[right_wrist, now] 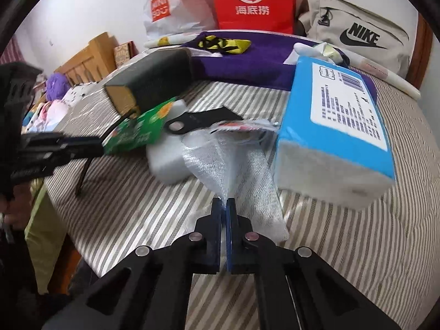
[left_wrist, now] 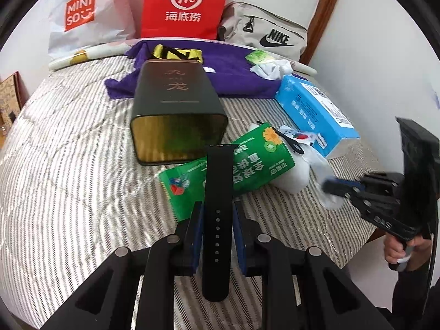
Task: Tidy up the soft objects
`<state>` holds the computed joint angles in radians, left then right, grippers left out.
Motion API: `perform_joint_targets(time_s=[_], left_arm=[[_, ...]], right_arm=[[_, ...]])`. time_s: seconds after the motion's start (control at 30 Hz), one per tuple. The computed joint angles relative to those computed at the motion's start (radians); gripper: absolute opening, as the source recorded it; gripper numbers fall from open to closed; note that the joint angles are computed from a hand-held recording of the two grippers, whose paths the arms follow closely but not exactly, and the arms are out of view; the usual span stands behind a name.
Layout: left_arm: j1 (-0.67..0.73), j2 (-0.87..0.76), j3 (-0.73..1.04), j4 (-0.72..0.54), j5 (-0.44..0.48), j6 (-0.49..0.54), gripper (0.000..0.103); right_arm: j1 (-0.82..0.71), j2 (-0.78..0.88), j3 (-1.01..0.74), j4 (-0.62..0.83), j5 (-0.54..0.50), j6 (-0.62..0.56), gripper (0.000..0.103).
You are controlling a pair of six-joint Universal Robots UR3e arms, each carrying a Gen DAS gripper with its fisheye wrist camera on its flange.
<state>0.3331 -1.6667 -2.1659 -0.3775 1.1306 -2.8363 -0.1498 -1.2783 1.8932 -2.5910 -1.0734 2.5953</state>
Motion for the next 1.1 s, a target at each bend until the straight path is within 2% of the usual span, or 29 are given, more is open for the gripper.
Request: perform_joint_targets(time_s=[0.13,0.33,0.43,0.5,0.53,0.57,0.67,0.73,0.9,1.0,1.1], left_arm=[[0.031,0.038,-0.033,-0.001,-0.004,-0.001,0.020],[0.038,0.056,-0.049,0.000,0.010,-0.014,0.020],[0.026,0.049,-0.043,0.001,0.022,-0.025,0.020],[0.016,0.043,-0.038,-0.004,0.029,-0.030,0.020],[0.012,0.043,-0.038,-0.005,0.033,-0.030,0.020],[0.009,0.044,-0.039,-0.004,0.036,-0.029,0.020],[0.005,0.046,-0.041,-0.006,0.039,-0.029,0.020],[0.004,0.046,-0.041,-0.004,0.040,-0.029,0.020],[0.009,0.049,-0.050,-0.013,0.041,-0.027,0.020],[-0.004,0.016,-0.035,-0.002,0.073,-0.041,0.020],[-0.018,-0.011,-0.022,0.003,0.097,-0.055,0.020]], right_arm=[[-0.068,-0.124,0.113,0.054,0.033,-0.057,0.003],[-0.204,-0.243,0.228,0.073,0.010,-0.088,0.004],[-0.224,-0.226,0.222,0.067,-0.013,-0.072,0.011],[-0.224,-0.213,0.203,0.103,0.002,-0.095,0.034],[-0.228,-0.217,0.209,0.107,0.009,-0.109,0.052],[-0.224,-0.222,0.224,0.074,0.016,-0.113,0.062],[-0.216,-0.225,0.274,-0.062,0.020,-0.097,0.074],[-0.206,-0.196,0.269,-0.108,0.023,-0.092,0.076],[-0.163,-0.100,0.192,-0.118,-0.032,-0.059,0.076],[-0.151,-0.072,0.195,-0.166,-0.046,-0.039,0.077],[-0.134,-0.058,0.216,-0.229,-0.056,-0.034,0.084]])
